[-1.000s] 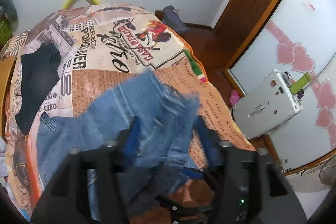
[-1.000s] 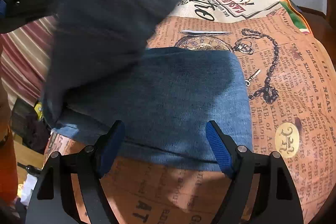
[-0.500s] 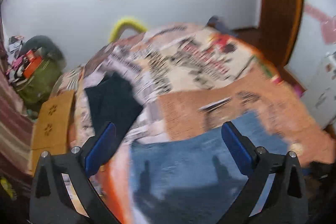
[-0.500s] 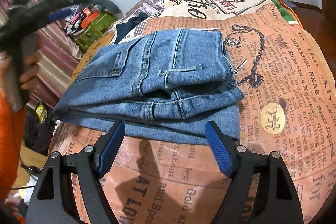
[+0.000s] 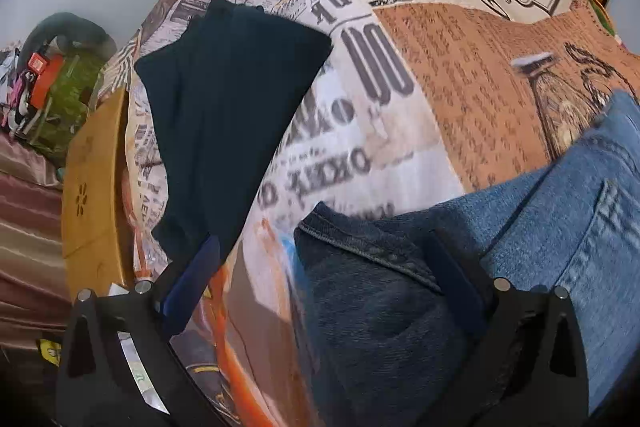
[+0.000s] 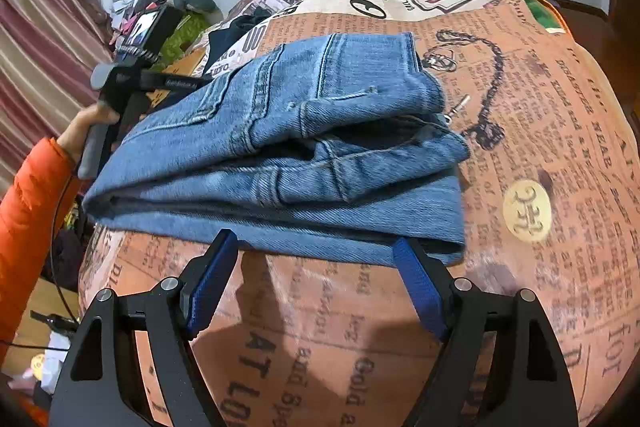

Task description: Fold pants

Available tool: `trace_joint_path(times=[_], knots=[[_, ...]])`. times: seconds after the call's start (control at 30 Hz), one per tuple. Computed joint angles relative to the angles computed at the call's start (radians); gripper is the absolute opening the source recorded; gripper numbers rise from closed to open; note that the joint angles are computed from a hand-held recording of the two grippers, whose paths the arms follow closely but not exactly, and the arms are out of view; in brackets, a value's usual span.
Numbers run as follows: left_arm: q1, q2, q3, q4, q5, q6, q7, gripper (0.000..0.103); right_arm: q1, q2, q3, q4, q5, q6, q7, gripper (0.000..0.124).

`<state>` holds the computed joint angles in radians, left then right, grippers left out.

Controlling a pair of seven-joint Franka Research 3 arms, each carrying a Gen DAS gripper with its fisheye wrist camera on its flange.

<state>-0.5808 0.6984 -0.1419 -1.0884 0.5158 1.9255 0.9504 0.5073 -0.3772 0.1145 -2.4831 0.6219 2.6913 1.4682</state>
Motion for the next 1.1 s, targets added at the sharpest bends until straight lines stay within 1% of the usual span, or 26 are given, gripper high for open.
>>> trace_joint_path(times=[0.1,0.23,0.37,0.43,0.57,0.7,0.73,0.83,0.97,1.1], knots=[[0.014,-0.121,-0.01,-0.195,0.015,0.074,-0.047,0.103,0.001,0.004,0.003,0.009,-0.006,0.009,-0.006,0.078],[0.075,-0.329,-0.058,-0.505,-0.033,0.201,-0.169,0.103,0.004,-0.012,0.005,0.007,-0.013,0.024,-0.013,0.078],[0.114,-0.511,-0.114,-0.739,-0.092,0.303,-0.257,0.103,-0.001,-0.037,0.005,-0.005,-0.027,0.038,-0.011,0.078],[0.119,-0.573,-0.137,-0.809,-0.114,0.342,-0.301,0.103,-0.01,-0.046,0.01,-0.009,-0.045,0.043,0.003,0.078],[0.108,-0.621,-0.172,-0.855,-0.12,0.365,-0.385,0.103,-0.023,-0.066,0.012,-0.018,-0.077,0.046,0.024,0.078],[0.093,-0.629,-0.201,-0.89,-0.169,0.471,-0.384,0.103,-0.026,-0.084,0.007,-0.028,-0.099,0.045,0.025,0.078],[0.083,-0.622,-0.206,-0.882,-0.149,0.478,-0.395,0.103,-0.028,-0.083,0.006,-0.027,-0.105,0.042,0.024,0.078],[0.059,-0.594,-0.204,-0.822,-0.065,0.418,-0.443,0.103,-0.028,-0.074,0.001,-0.015,-0.115,0.031,0.019,0.078],[0.064,-0.594,-0.184,-0.781,-0.017,0.422,-0.482,0.103,-0.016,-0.049,-0.018,0.014,-0.106,0.032,-0.033,0.078],[0.075,-0.554,-0.163,-0.681,0.051,0.403,-0.499,0.103,-0.033,0.03,-0.019,0.091,-0.119,0.043,-0.07,0.078]])
